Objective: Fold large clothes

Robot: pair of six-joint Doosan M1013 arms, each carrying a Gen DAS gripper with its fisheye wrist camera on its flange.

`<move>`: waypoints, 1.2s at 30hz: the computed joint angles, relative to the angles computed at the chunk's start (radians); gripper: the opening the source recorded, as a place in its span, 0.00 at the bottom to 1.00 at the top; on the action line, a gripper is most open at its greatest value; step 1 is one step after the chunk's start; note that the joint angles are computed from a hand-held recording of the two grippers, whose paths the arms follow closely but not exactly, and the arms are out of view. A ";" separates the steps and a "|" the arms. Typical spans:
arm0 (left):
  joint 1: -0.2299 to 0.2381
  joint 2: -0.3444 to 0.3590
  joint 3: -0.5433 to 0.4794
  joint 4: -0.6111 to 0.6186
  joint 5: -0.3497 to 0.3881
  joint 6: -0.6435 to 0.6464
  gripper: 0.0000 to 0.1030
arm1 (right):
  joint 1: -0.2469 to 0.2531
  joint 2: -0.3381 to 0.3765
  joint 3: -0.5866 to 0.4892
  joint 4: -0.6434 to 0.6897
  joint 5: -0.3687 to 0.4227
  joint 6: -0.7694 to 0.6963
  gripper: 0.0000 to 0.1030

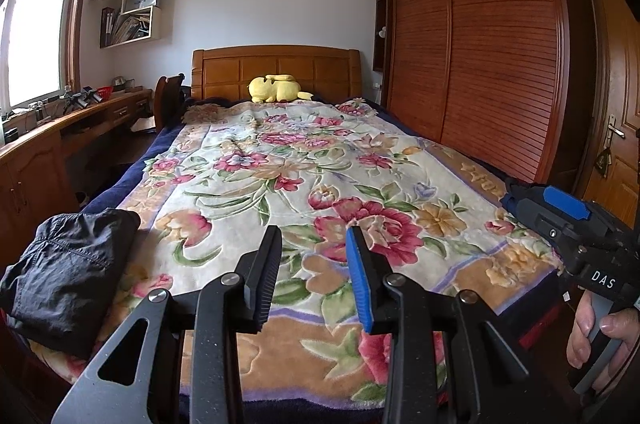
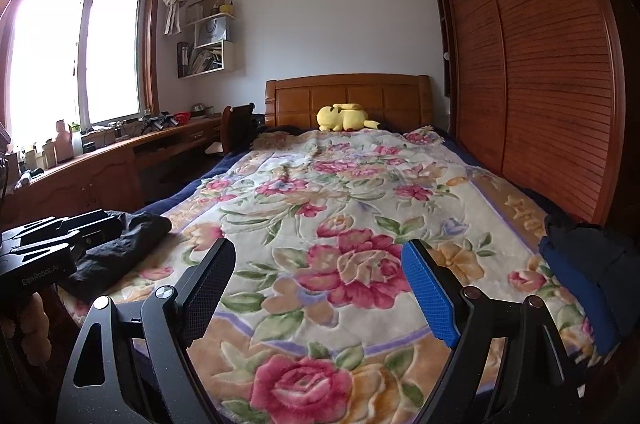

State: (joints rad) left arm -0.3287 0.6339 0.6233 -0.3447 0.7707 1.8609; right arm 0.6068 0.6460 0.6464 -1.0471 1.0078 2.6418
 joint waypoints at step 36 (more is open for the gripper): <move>0.005 -0.017 0.035 0.008 -0.020 -0.002 0.34 | -0.003 0.001 0.006 -0.011 -0.009 0.006 0.84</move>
State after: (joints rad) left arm -0.3233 0.6170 0.6581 -0.3370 0.7505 1.8586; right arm 0.6033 0.6471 0.6525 -1.0577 0.9988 2.6473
